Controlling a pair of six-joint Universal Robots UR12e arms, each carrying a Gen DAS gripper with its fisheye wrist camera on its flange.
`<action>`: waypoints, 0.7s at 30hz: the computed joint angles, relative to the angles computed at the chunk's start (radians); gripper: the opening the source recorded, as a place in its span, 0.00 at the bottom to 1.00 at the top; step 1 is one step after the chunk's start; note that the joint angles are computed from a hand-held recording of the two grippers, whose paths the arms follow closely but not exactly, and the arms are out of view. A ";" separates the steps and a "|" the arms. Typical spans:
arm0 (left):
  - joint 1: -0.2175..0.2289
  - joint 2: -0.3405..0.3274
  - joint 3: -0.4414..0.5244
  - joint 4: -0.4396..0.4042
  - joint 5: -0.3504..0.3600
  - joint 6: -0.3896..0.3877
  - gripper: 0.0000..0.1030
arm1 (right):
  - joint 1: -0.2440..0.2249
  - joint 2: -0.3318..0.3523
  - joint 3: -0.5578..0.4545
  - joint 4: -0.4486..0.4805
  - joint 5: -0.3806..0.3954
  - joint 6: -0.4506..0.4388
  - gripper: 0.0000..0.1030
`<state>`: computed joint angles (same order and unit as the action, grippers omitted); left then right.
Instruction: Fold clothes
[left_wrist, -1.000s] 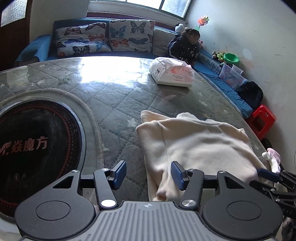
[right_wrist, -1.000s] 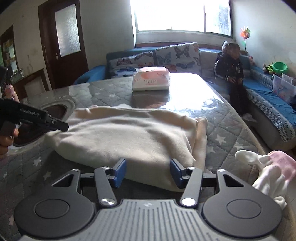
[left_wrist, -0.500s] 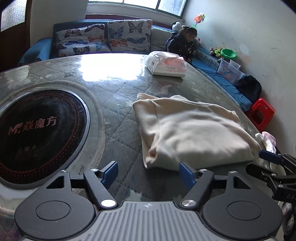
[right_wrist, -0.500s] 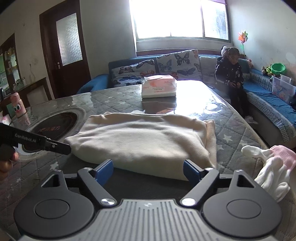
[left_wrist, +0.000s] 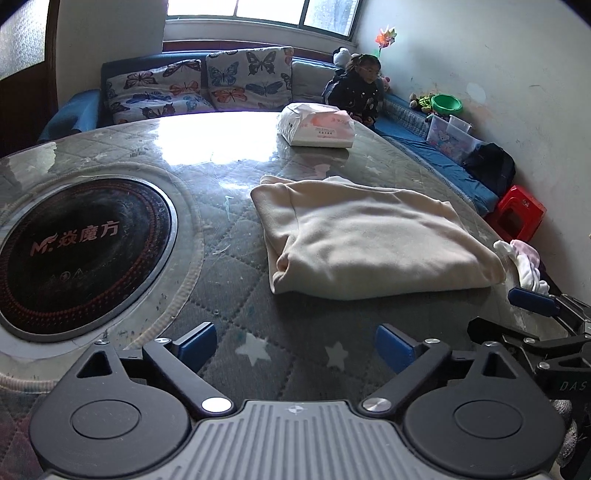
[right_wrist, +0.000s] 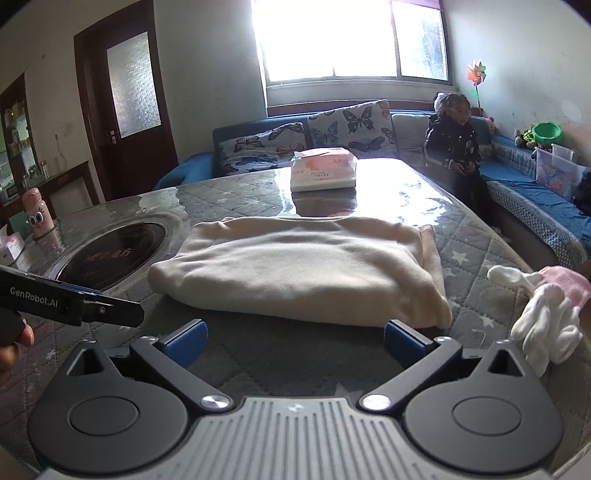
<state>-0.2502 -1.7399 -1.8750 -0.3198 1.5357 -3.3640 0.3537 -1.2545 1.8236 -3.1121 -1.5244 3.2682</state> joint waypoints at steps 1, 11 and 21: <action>-0.003 0.001 -0.002 0.005 0.007 0.004 0.95 | 0.002 -0.001 0.002 -0.001 -0.005 0.004 1.00; -0.029 0.007 -0.022 0.038 0.053 0.045 1.00 | 0.017 -0.011 0.021 -0.001 -0.047 0.036 1.00; -0.038 0.014 -0.033 0.035 0.073 0.036 1.00 | 0.037 -0.012 0.020 0.011 -0.093 0.051 1.00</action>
